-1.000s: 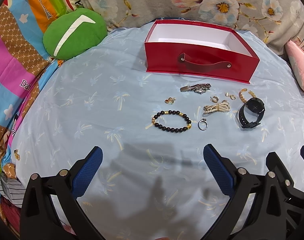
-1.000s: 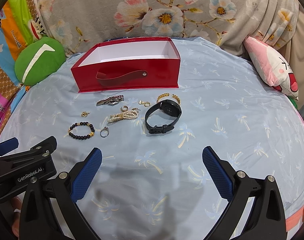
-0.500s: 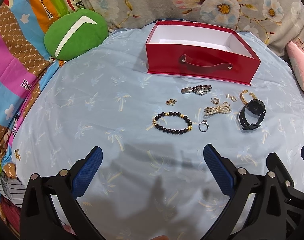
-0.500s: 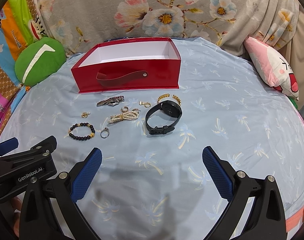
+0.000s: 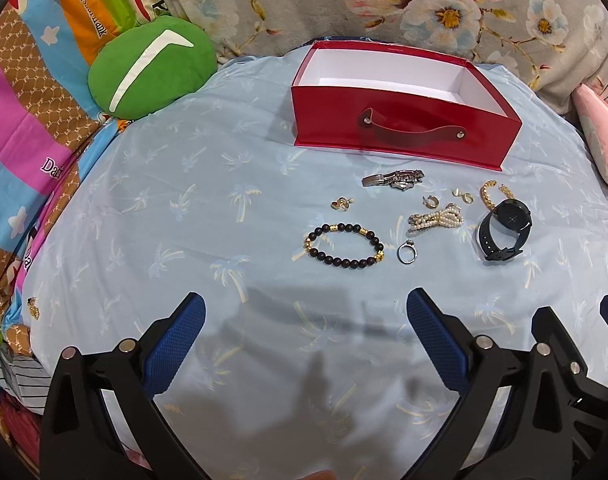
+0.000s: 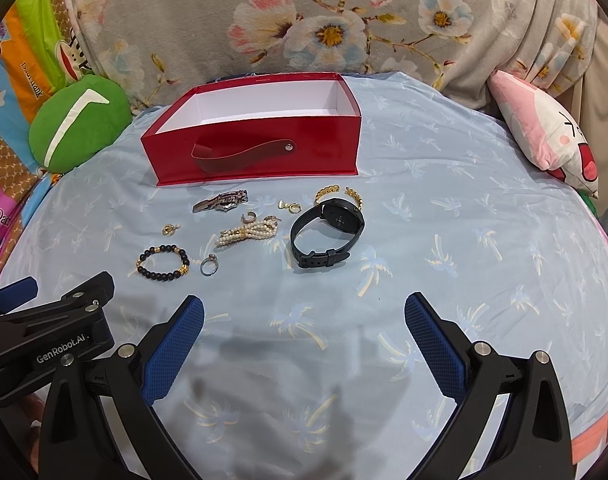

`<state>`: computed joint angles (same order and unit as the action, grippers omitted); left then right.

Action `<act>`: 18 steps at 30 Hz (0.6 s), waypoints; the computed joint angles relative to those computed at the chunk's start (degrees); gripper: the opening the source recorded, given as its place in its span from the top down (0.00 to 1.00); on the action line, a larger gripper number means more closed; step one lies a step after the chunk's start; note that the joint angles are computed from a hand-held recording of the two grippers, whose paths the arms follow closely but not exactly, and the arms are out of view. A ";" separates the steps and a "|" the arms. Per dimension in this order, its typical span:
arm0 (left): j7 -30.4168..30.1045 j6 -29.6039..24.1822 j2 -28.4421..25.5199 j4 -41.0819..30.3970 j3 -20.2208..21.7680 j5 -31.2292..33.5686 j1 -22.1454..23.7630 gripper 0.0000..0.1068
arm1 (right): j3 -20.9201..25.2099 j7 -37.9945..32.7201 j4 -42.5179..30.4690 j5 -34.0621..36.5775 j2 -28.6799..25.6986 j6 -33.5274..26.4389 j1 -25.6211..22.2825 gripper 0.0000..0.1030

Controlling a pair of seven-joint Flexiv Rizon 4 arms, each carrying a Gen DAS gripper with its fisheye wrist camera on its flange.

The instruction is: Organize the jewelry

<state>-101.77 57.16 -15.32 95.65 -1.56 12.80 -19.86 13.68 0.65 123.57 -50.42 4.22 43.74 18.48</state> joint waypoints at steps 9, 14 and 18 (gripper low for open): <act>-0.14 0.03 -0.26 -0.06 -0.04 -0.16 0.00 0.08 | -0.06 -0.31 -0.27 0.28 -0.12 0.01 0.02 0.05; 0.38 -0.20 -0.54 0.01 -0.32 -1.09 0.14 0.08 | 0.01 0.39 0.12 -0.21 -0.54 0.24 0.10 0.05; 0.88 -0.33 -1.03 -0.21 -0.37 -1.61 0.17 0.08 | -0.28 0.57 0.16 -0.39 -1.10 0.64 0.19 0.05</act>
